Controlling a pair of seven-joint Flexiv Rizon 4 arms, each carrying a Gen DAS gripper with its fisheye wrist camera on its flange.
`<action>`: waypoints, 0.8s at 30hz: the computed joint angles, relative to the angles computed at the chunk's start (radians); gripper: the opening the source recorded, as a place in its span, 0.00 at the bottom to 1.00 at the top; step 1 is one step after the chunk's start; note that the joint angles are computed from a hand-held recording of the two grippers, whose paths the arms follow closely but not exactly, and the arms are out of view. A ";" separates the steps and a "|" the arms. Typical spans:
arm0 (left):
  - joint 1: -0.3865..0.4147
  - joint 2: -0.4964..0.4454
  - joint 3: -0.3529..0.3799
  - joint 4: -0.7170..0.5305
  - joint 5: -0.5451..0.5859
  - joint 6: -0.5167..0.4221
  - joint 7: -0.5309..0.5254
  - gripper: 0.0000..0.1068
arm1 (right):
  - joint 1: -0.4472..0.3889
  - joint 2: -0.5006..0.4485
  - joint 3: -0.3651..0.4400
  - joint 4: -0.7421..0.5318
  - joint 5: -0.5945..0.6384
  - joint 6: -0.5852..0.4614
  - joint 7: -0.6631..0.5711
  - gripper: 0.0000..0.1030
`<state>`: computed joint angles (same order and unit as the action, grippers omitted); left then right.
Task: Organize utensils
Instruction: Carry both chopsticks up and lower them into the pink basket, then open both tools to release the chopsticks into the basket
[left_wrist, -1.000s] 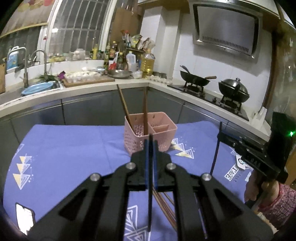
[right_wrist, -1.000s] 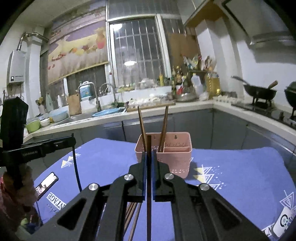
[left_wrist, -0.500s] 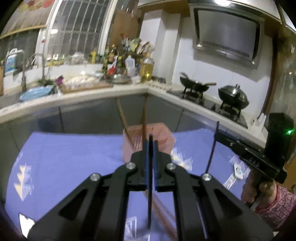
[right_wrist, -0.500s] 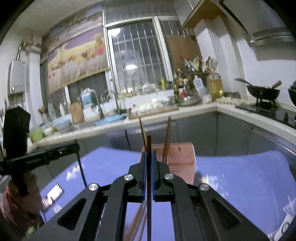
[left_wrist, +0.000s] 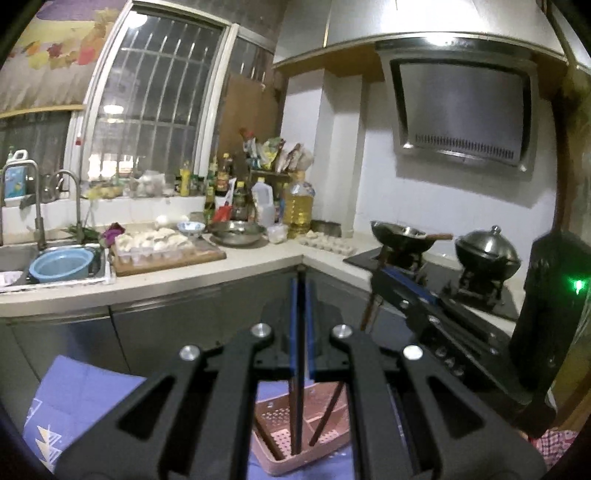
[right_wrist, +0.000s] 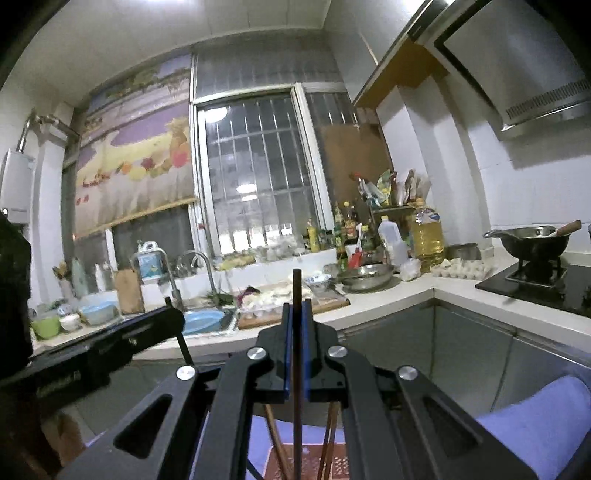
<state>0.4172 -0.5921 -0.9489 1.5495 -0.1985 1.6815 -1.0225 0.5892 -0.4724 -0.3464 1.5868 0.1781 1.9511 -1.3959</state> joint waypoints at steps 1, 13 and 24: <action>-0.032 -0.015 0.035 -0.020 0.001 -0.002 0.003 0.04 | -0.019 -0.029 0.012 -0.027 -0.014 -0.018 0.007 0.05; -0.217 -0.090 0.267 -0.104 -0.129 -0.094 0.054 0.04 | -0.170 -0.105 0.173 -0.019 -0.189 -0.070 0.118 0.05; -0.138 0.007 0.184 0.034 -0.184 0.012 0.047 0.30 | -0.266 -0.016 0.310 0.084 -0.294 -0.061 0.198 0.10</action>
